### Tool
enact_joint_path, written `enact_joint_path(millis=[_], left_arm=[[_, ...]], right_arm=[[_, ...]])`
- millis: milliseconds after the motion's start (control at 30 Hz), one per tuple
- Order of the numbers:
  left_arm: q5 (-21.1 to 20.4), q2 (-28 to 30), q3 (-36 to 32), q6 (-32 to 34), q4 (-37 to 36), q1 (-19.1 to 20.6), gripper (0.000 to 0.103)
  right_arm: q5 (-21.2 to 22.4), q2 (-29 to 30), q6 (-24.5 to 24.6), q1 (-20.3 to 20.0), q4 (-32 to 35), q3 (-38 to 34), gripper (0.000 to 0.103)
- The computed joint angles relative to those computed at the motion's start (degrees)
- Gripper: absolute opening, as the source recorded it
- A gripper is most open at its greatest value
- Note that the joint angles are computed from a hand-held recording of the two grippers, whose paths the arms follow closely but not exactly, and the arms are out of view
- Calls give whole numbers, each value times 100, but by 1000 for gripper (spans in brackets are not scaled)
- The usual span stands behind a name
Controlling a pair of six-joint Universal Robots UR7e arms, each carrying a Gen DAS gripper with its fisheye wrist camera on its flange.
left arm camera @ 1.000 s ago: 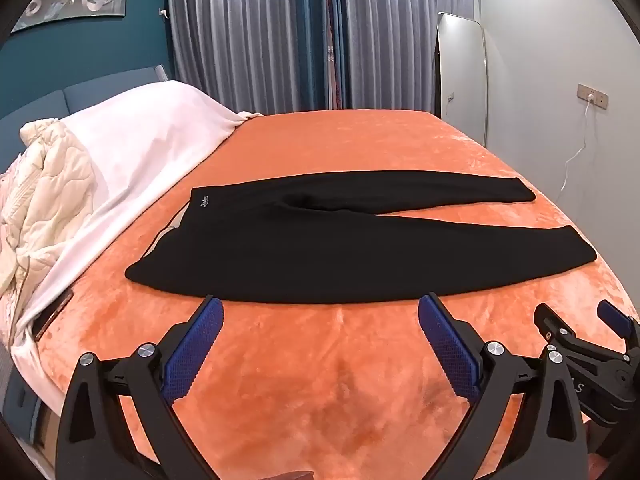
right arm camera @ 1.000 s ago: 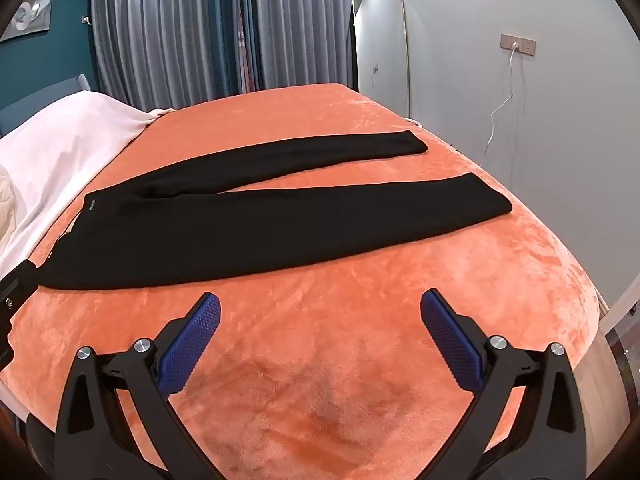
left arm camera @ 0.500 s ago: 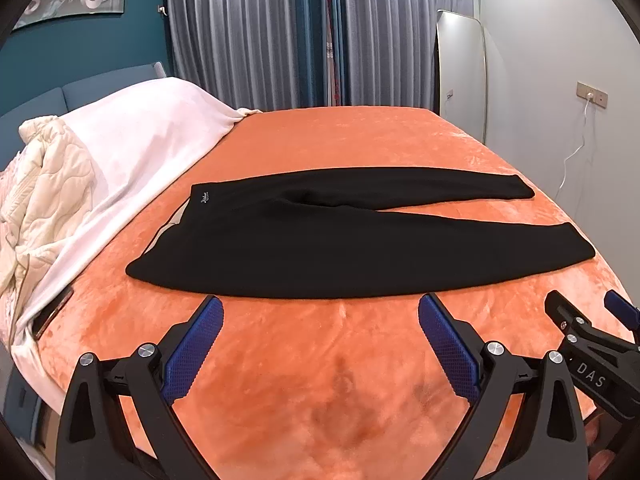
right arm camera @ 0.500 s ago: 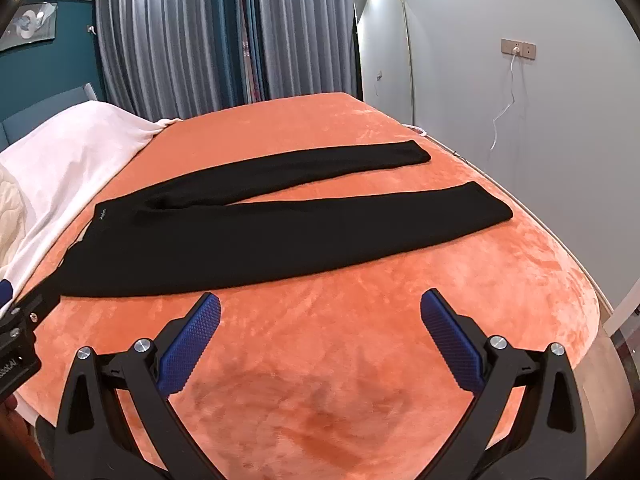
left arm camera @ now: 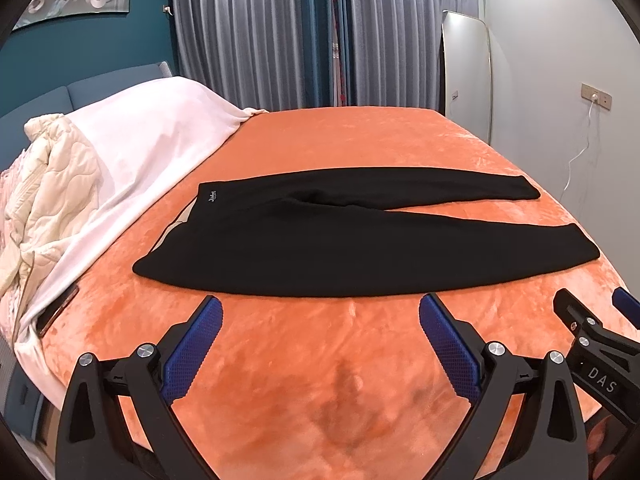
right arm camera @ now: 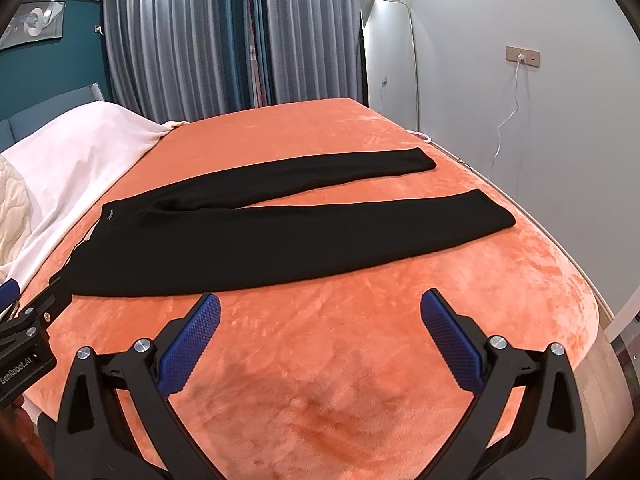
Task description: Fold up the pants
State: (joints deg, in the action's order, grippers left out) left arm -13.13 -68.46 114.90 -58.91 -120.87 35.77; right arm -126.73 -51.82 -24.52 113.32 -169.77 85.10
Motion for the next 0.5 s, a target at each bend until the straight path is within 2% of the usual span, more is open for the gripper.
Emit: enact_joint_path(millis=[500], left_arm=[[1,-35,20,-145,184,-27,97]], right_arm=[[20,-47,16,26,-39,88,98]])
